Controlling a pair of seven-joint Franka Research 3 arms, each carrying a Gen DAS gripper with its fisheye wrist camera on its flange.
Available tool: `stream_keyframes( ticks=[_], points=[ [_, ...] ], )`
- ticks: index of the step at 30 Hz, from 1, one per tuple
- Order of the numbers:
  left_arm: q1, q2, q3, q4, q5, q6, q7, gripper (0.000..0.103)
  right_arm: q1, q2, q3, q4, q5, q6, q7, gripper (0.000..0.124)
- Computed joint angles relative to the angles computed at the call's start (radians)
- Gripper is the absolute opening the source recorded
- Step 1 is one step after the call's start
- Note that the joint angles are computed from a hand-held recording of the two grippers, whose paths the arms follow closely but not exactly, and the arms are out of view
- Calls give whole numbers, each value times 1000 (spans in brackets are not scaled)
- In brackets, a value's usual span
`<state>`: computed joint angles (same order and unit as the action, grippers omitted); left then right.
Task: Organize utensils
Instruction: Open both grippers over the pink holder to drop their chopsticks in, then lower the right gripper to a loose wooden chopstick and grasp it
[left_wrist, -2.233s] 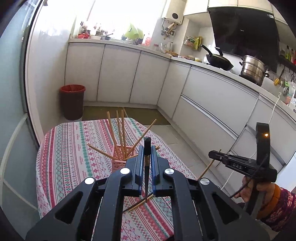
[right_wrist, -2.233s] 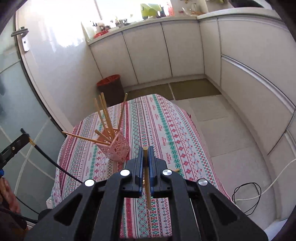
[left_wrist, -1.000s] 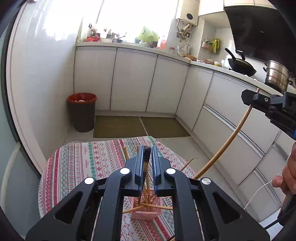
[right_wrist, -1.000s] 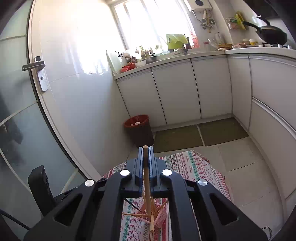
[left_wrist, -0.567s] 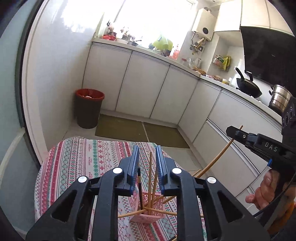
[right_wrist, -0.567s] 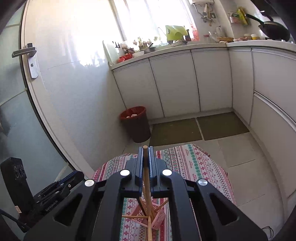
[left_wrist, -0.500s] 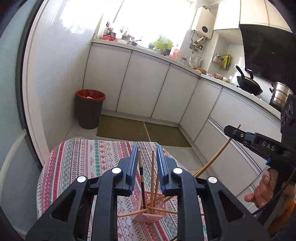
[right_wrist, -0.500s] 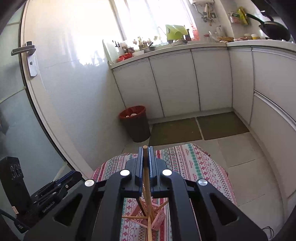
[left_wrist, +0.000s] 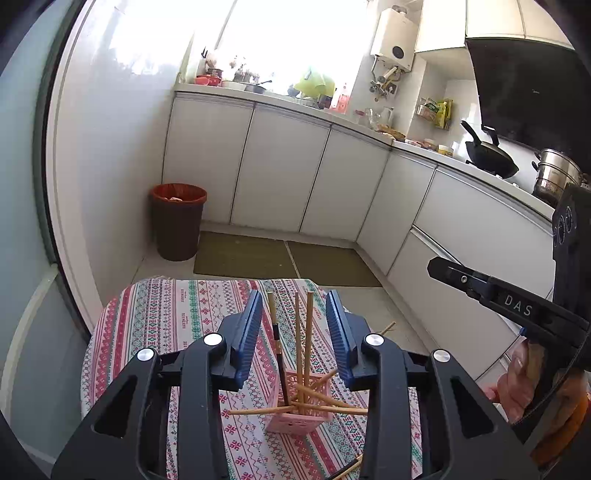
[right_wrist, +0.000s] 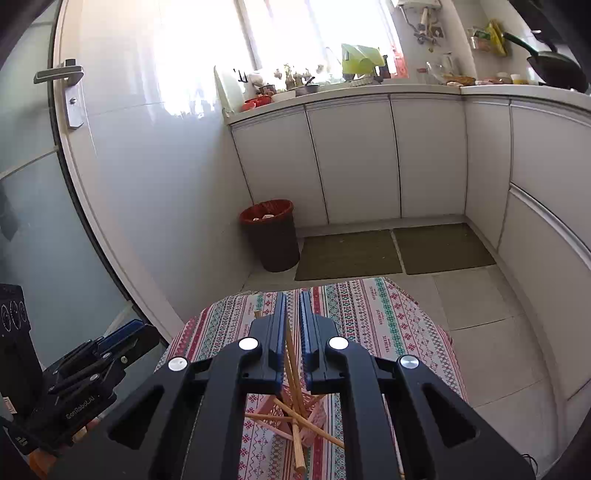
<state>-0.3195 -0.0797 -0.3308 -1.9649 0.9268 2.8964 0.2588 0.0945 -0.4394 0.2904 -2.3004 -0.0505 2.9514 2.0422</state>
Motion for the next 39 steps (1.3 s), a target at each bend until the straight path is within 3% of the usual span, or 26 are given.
stream_keyframes(
  ticks=[4,9,11,15,17,19,24,29,36,39],
  points=[
    [-11,-26,-17,-15,8,-24,-6,53,-16,-80,22,-50,-17,-27,18,30],
    [-15,-73,-43,-50,15,-56,-17,57,-9,-178,18,-123,6,-55,31,34],
    [-12,-95,-51,-67,19,-57,-26,60,-5,-219,10,-154,26,-70,38,48],
    [-1,-145,-68,-114,12,-50,-41,71,-4,-296,-16,-217,57,-100,33,57],
    [12,-175,-80,-149,14,-38,-67,80,7,-322,-45,-254,79,-116,17,81],
    [25,-202,-94,-186,12,-25,-92,84,23,-322,-83,-284,102,-149,-16,88],
    [71,-255,-142,-267,26,18,-195,91,31,-177,-161,-283,121,-254,-147,90],
    [99,-288,-190,-316,51,12,-252,92,43,32,-212,-231,168,-246,-243,90],
    [52,-314,-167,-362,-27,-11,-178,92,65,266,-232,-103,198,-273,-302,88],
    [43,-322,-162,-375,-60,-15,-141,92,81,328,-237,-51,198,-297,-340,78]
  ],
)
